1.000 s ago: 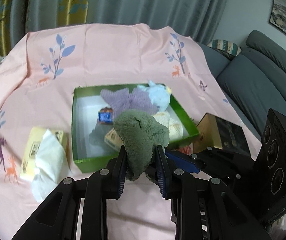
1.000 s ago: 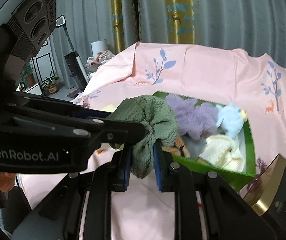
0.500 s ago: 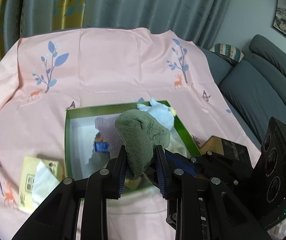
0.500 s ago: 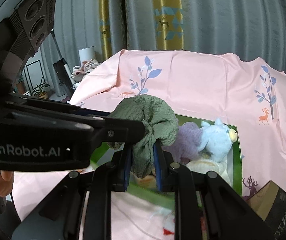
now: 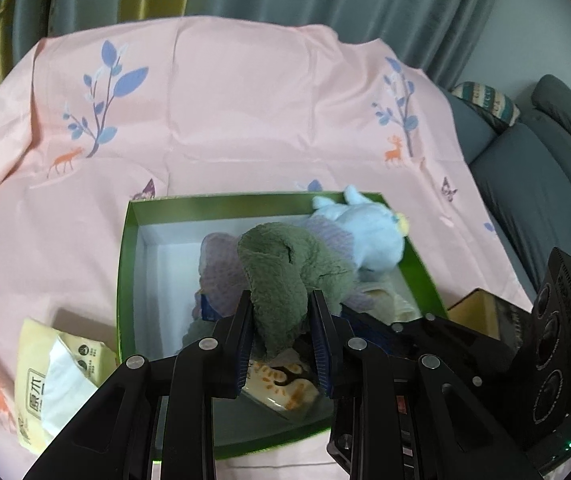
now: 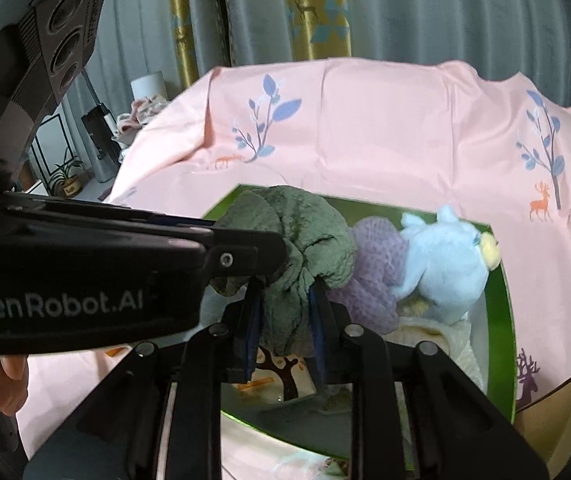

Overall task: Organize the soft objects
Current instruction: 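Carry the green cloth with the right gripper and lower it into the box, then open the right gripper to release the cloth and withdraw, then move the right gripper to the red-and-white sock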

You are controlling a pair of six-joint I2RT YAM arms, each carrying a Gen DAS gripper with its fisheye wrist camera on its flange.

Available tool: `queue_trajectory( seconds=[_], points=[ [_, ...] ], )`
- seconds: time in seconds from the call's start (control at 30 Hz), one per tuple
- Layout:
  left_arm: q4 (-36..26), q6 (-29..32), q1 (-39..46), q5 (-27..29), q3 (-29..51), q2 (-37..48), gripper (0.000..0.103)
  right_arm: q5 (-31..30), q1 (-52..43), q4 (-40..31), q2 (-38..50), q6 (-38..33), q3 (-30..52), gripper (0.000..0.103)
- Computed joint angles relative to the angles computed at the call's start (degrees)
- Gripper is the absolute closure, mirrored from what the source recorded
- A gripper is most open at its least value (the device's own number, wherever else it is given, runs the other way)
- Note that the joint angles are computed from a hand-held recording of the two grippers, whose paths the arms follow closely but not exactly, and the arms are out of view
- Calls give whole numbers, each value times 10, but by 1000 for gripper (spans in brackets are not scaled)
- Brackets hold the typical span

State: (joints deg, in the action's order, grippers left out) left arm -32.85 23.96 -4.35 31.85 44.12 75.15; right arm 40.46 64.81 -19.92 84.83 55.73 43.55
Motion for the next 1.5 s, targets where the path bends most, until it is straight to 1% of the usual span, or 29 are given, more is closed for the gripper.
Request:
queue_trajectory(
  seconds=[0.1,0.13,0.17,0.23,0.27,0.33,0.37,0.4,0.43,0.47,0.5,0.53,0.6,0.67,0.77,0.83,0.93,1.0,1.03,1.17,1.27,1.37,1.5],
  points=[
    [15,-7,-1,-7,-3,16,76,-5,-7,-5,6,10,-1,68],
    [19,-10,0,-9,-4,19,76,-5,-7,-6,8,16,-1,63],
    [23,-15,1,-12,-6,20,76,-4,-6,-9,8,21,-2,60],
    [26,-18,4,-13,-4,24,76,-2,-3,-16,7,31,-2,51],
    [25,-18,4,-13,-3,25,76,-1,-2,-19,6,36,-2,49],
    [25,-16,5,-21,-5,20,76,4,1,-25,4,43,-1,40],
    [24,-15,5,-25,-4,19,76,8,3,-32,4,48,0,39],
    [23,-15,6,-31,-4,18,73,11,5,-38,3,53,2,36],
    [22,-16,8,-33,-4,18,63,14,6,-47,2,59,4,33],
    [20,-17,9,-36,-3,17,56,18,9,-54,0,65,6,32],
    [21,-18,12,-37,-3,16,40,20,10,-59,-2,68,6,32],
    [22,-18,16,-36,-5,14,30,21,12,-63,-5,72,6,30],
    [19,-16,23,-34,-5,10,28,26,15,-77,-9,81,9,25],
    [12,-13,27,-38,-2,6,28,34,22,-99,-10,95,16,24],
    [3,-10,36,-40,-2,-7,21,51,37,-137,-13,125,27,20],
    [-5,-5,46,-33,-2,-17,20,68,52,-162,-16,150,34,15],
    [-26,4,61,-28,1,-32,16,112,90,-218,-21,211,47,10],
    [-39,13,75,-21,-1,-47,14,135,116,-255,-22,252,57,9],
    [-46,18,81,-16,-3,-55,14,146,136,-282,-20,284,64,9],
    [-90,55,122,13,-11,-84,14,150,203,-326,-8,374,69,9],
    [-133,102,158,36,-25,-108,13,130,256,-328,10,435,63,9],
    [-178,170,200,57,-45,-128,13,111,306,-345,36,514,65,9],
    [-237,279,259,62,-85,-150,13,101,372,-395,60,630,72,9]
  ],
)
